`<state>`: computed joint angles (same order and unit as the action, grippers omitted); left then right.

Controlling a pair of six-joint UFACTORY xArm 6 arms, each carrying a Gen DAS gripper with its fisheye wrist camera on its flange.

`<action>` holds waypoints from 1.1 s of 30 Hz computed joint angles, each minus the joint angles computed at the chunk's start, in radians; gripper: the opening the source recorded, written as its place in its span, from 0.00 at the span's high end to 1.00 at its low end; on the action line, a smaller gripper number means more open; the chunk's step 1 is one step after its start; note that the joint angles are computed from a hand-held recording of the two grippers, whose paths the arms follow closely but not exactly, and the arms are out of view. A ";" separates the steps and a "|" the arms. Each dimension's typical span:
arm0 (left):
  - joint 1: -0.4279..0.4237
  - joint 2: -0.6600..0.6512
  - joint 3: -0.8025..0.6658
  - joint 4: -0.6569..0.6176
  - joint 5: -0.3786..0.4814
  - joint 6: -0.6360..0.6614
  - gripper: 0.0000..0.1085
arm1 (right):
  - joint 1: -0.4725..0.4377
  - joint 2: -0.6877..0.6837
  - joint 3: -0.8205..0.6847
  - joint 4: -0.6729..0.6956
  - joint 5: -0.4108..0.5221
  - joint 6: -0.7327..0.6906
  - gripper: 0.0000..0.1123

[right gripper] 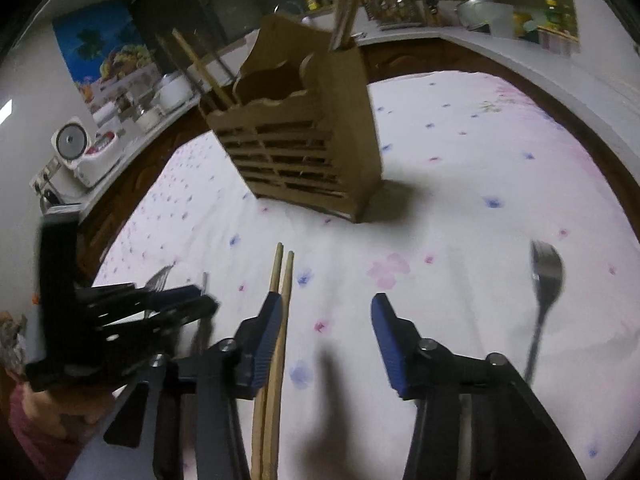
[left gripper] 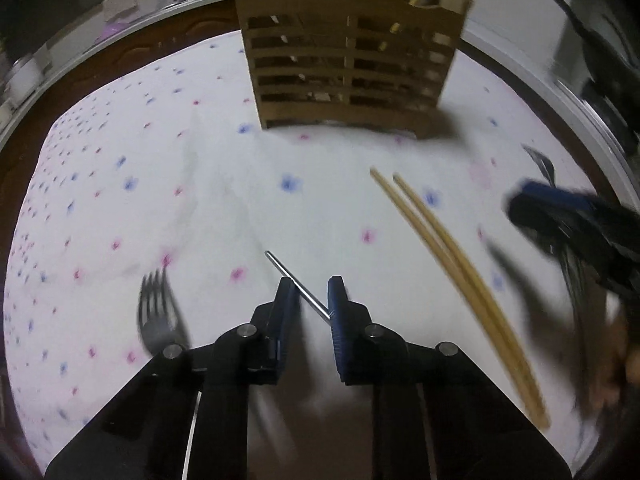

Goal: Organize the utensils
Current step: 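Close the left tool on a metal chopstick while the right tool grasps wooden chopsticks, then lift both held chopsticks and carry them over the wooden holder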

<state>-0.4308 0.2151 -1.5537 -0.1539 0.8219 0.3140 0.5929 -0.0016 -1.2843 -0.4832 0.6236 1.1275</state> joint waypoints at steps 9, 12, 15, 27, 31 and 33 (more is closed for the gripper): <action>0.048 -0.030 0.028 -0.092 0.037 -0.028 0.82 | -0.010 0.173 -0.189 0.139 0.068 -0.230 0.78; 0.053 0.008 -0.028 -0.091 0.068 -0.069 0.80 | -0.016 0.215 -0.240 0.184 0.096 -0.296 0.80; 0.049 0.048 -0.088 -0.057 0.098 -0.143 0.76 | -0.012 0.247 -0.294 0.177 0.147 -0.325 0.80; 0.001 0.110 -0.144 0.056 0.042 -0.133 0.92 | -0.004 0.321 -0.429 0.173 0.281 -0.452 0.90; 0.007 0.102 -0.138 0.029 0.047 -0.106 0.97 | -0.010 0.289 -0.384 0.187 0.247 -0.428 0.95; 0.016 0.081 -0.114 -0.005 0.039 -0.086 0.97 | -0.015 0.252 -0.336 0.203 0.203 -0.402 0.95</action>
